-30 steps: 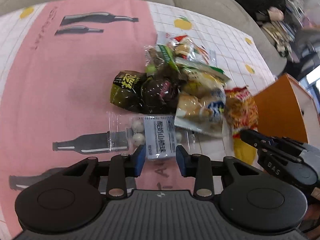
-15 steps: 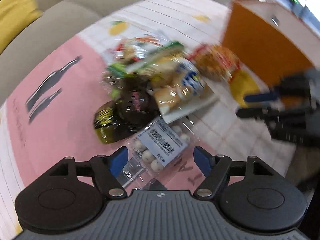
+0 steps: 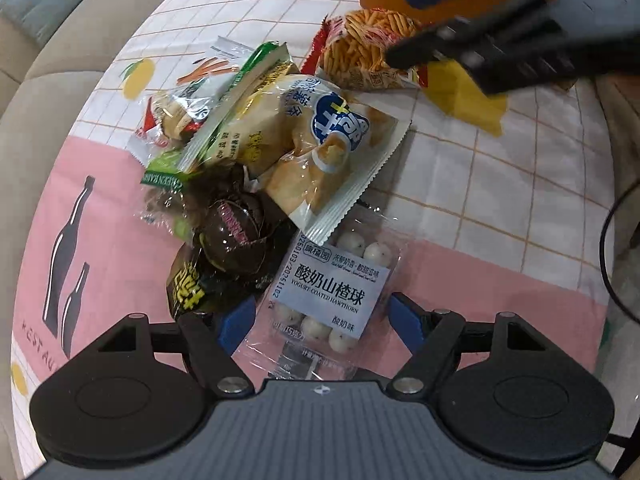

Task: Organize snacks
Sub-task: 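Grasp the yogurt hawthorn ball pack with the left tool while the right tool grasps the spicy stick bag, then lift the yogurt ball pack with the left tool while the right tool lifts the spicy stick bag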

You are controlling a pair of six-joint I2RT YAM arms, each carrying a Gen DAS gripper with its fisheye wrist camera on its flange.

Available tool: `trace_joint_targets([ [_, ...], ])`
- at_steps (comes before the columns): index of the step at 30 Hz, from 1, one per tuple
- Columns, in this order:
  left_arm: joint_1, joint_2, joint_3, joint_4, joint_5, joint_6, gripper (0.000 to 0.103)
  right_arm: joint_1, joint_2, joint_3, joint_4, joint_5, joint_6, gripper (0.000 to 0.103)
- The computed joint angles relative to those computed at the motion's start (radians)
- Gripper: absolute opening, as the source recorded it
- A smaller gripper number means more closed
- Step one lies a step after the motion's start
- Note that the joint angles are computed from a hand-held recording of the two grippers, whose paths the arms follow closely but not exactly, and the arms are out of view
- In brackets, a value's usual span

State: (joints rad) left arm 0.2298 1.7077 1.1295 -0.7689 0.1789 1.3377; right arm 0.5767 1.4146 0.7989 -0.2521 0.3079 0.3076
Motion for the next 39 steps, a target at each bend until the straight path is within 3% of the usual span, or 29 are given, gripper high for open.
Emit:
trace_joint_targets([
  [7,0.018,0.019,0.011,-0.013,0.02,-0.085,0.088,-0.068,0.078,0.025,0.035,-0.075,0.012,0.063],
  [10,0.016,0.004,0.003,-0.025,-0.009,-0.213,0.086,-0.063,0.078,0.015,0.032,-0.09,0.021,0.062],
  [14,0.029,0.001,0.019,-0.088,-0.004,-0.436,0.082,-0.044,0.052,0.009,0.003,-0.094,0.034,0.052],
  [18,0.057,0.003,0.034,-0.136,0.015,-0.689,0.081,-0.011,0.018,0.021,-0.092,-0.086,0.092,0.052],
  [21,0.069,-0.052,-0.026,-0.106,0.026,-0.797,0.081,0.033,-0.028,0.02,-0.175,-0.088,0.132,0.052],
  [26,0.061,-0.172,-0.175,0.0,0.038,-0.744,0.087,0.084,-0.117,-0.008,-0.253,-0.104,0.192,0.055],
  [29,0.041,-0.226,-0.263,0.109,0.008,-0.706,0.087,0.091,-0.158,-0.043,-0.212,-0.077,0.175,0.066],
  [36,0.079,-0.308,-0.369,0.212,0.079,-0.701,0.087,0.022,-0.142,-0.096,-0.104,-0.186,0.165,0.066],
  [39,0.071,-0.301,-0.386,0.25,0.071,-0.739,0.084,0.04,-0.123,-0.098,-0.096,-0.175,0.163,0.066],
])
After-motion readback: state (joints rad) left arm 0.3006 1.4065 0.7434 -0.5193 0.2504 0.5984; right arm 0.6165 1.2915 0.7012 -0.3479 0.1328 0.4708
